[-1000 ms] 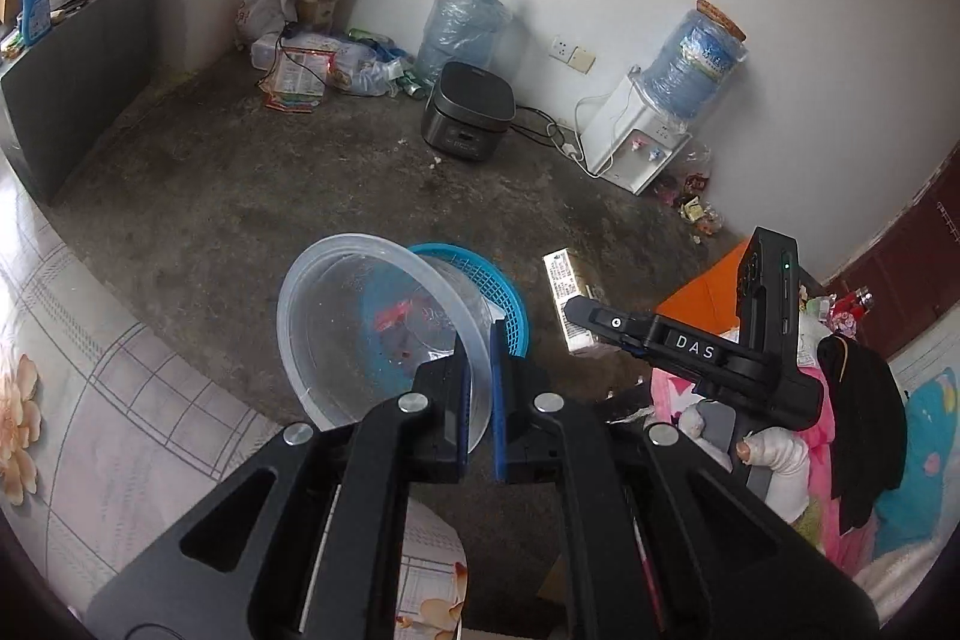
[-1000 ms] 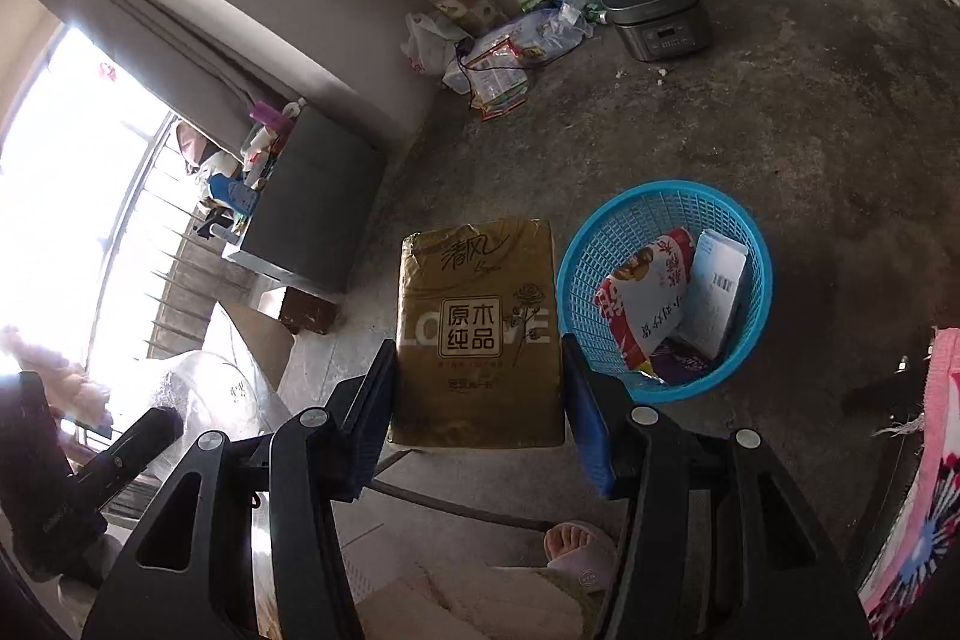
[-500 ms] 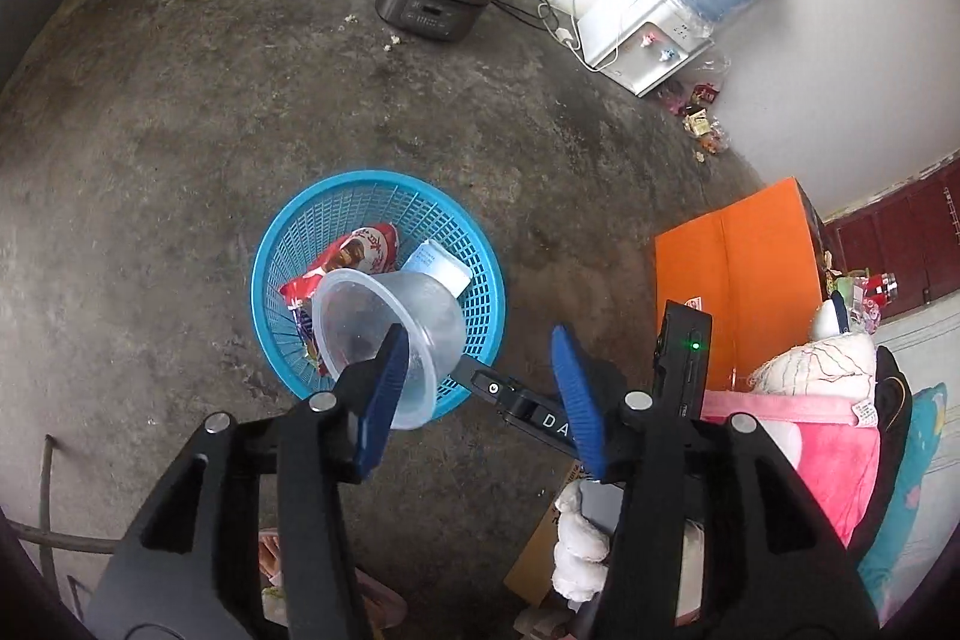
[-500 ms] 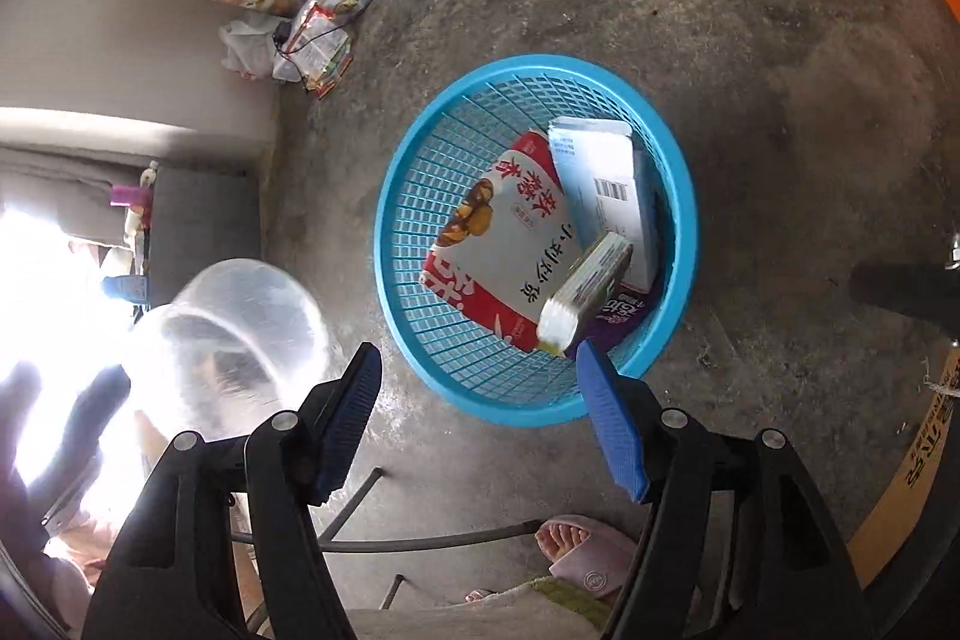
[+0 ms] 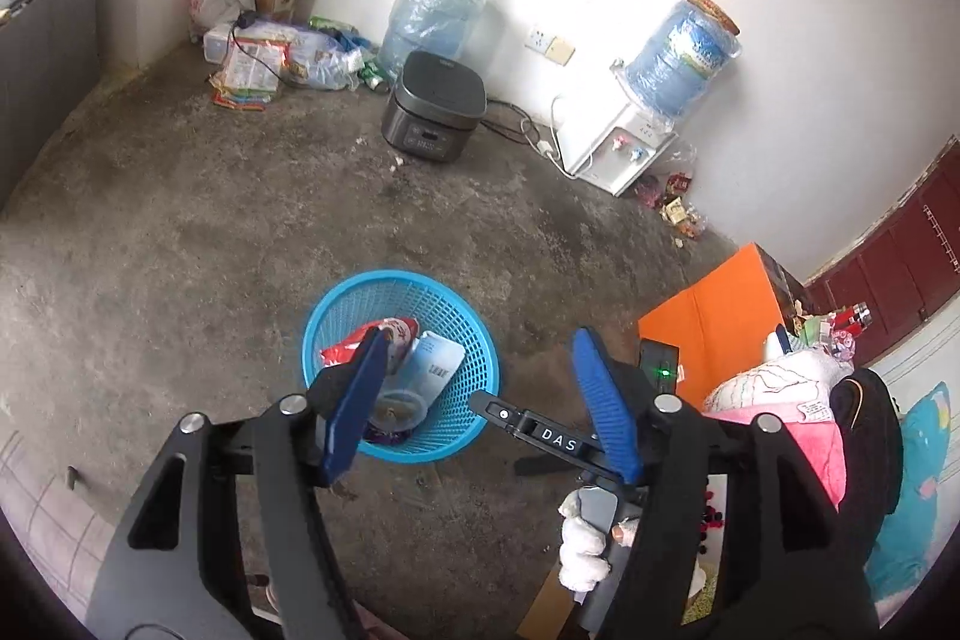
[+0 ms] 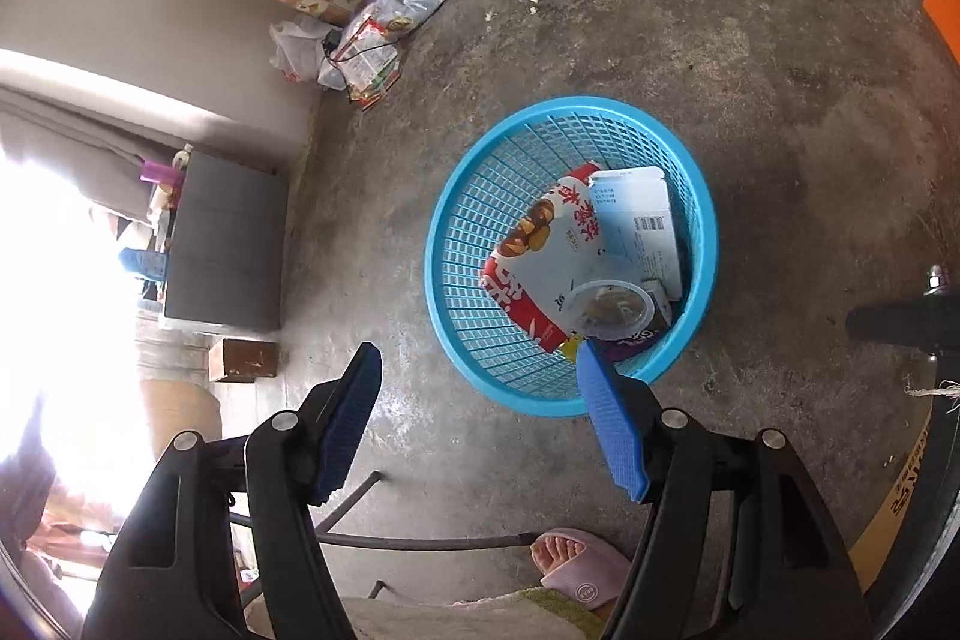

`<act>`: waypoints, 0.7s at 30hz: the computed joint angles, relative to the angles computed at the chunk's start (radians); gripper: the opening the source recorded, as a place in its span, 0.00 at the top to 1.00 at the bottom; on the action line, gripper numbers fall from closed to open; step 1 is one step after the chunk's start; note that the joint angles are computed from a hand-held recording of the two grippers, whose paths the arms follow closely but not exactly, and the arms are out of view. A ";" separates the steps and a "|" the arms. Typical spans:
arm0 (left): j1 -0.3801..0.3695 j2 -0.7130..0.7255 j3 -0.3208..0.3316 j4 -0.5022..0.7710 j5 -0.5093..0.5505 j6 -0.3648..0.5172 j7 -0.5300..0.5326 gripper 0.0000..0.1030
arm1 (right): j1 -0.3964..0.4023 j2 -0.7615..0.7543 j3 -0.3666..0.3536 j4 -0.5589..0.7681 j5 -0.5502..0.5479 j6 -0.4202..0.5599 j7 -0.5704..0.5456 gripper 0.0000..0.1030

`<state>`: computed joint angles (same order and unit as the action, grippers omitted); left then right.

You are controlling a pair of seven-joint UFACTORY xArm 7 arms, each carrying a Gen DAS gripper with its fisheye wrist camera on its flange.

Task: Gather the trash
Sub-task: 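Open both tools to drop the packet and bowl into the basket, then move both tools back toward the table near the white tissue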

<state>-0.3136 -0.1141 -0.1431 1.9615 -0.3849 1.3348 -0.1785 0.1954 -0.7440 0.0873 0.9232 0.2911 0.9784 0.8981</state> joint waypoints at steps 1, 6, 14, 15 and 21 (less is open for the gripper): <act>0.008 -0.044 0.007 -0.029 0.015 -0.019 0.006 0.36 | 0.006 0.011 0.010 0.027 -0.008 -0.002 -0.010 0.36; 0.060 -0.197 0.059 -0.056 0.068 0.013 -0.001 0.19 | 0.039 0.083 0.073 0.194 -0.076 -0.004 -0.080 0.36; 0.179 -0.387 0.155 -0.048 0.182 0.115 -0.064 0.11 | 0.094 0.194 0.177 0.431 -0.166 -0.042 -0.192 0.26; 0.191 -0.408 0.171 -0.055 0.185 0.125 -0.077 0.09 | 0.094 0.213 0.197 0.467 -0.188 -0.038 -0.198 0.25; 0.257 -0.529 0.232 -0.130 0.237 0.170 -0.105 0.09 | 0.134 0.320 0.293 0.642 -0.279 -0.022 -0.247 0.13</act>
<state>-0.0566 -0.6434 0.0889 1.8314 -0.1475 1.5049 -0.2837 0.3290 -0.4243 0.3798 1.5654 0.0121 0.9562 0.6515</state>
